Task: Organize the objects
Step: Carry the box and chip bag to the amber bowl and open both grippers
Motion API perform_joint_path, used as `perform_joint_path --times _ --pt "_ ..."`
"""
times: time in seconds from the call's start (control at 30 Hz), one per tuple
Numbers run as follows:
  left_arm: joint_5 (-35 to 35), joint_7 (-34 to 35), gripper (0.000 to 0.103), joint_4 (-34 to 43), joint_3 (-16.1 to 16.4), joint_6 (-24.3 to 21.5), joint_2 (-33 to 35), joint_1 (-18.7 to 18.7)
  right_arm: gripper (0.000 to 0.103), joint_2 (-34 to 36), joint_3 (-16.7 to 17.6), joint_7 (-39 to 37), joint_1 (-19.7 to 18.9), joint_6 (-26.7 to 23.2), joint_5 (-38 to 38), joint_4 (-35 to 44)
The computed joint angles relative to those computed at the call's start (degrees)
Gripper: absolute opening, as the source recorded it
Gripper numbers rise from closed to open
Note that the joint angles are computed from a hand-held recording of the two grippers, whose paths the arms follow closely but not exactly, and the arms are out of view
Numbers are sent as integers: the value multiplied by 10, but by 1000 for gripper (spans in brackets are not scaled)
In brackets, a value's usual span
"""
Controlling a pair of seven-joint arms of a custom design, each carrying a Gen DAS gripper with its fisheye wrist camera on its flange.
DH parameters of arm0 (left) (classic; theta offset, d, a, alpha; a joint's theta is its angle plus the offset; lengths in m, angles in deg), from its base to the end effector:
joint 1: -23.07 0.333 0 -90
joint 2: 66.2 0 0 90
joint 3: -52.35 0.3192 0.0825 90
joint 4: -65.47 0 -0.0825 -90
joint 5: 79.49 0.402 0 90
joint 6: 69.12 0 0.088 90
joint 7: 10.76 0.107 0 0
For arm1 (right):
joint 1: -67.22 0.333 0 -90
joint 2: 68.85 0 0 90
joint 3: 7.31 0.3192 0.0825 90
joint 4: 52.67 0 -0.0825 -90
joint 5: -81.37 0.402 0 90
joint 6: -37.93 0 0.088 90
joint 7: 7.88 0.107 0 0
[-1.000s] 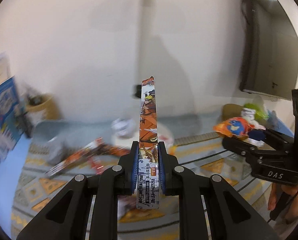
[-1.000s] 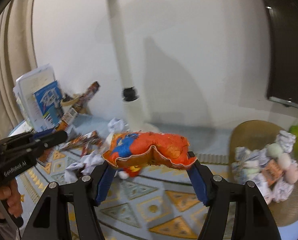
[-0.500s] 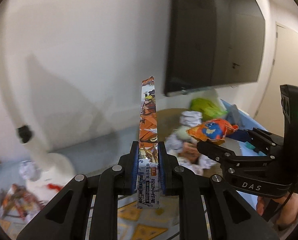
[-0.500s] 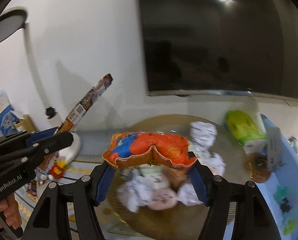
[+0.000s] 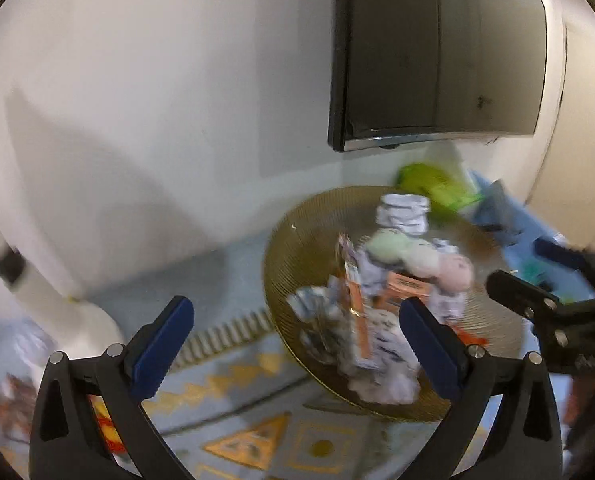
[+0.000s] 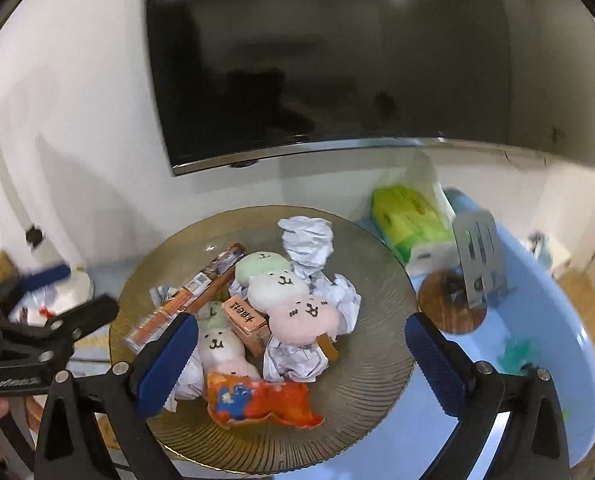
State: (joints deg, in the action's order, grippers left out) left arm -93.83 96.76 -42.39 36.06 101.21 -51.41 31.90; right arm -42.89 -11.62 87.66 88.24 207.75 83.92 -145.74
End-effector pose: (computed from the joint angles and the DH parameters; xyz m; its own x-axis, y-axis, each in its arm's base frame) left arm 0.6784 -0.0556 0.4696 -0.1901 -0.9802 0.0548 -0.6536 0.0847 -0.7521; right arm 0.7104 0.2204 0.4623 0.2141 -0.9735 -0.0809 -0.6318 -0.0748 -0.7715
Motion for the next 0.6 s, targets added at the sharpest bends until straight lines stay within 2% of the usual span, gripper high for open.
perform_joint_path --times 0.03,0.1,0.23,0.33,0.43,0.6 --pt "5 -10 102 -2 -3 -4 -2 6 103 0 7 -3 -6 0 7 0" --pt "30 -32 102 -13 25 7 -11 -16 103 -1 8 -3 -5 -4 10 1" --pt "24 -12 102 -41 18 10 -40 -3 103 -11 -4 7 18 -5 -11 -4" --pt "37 -27 102 -44 37 12 -44 -15 103 -23 -10 20 34 -4 -27 -9" --pt "-17 25 102 -68 21 12 -72 12 103 -31 9 15 31 -2 -23 -10" --pt "-58 69 102 -101 65 5 -118 11 103 -38 8 30 62 2 -44 -6"
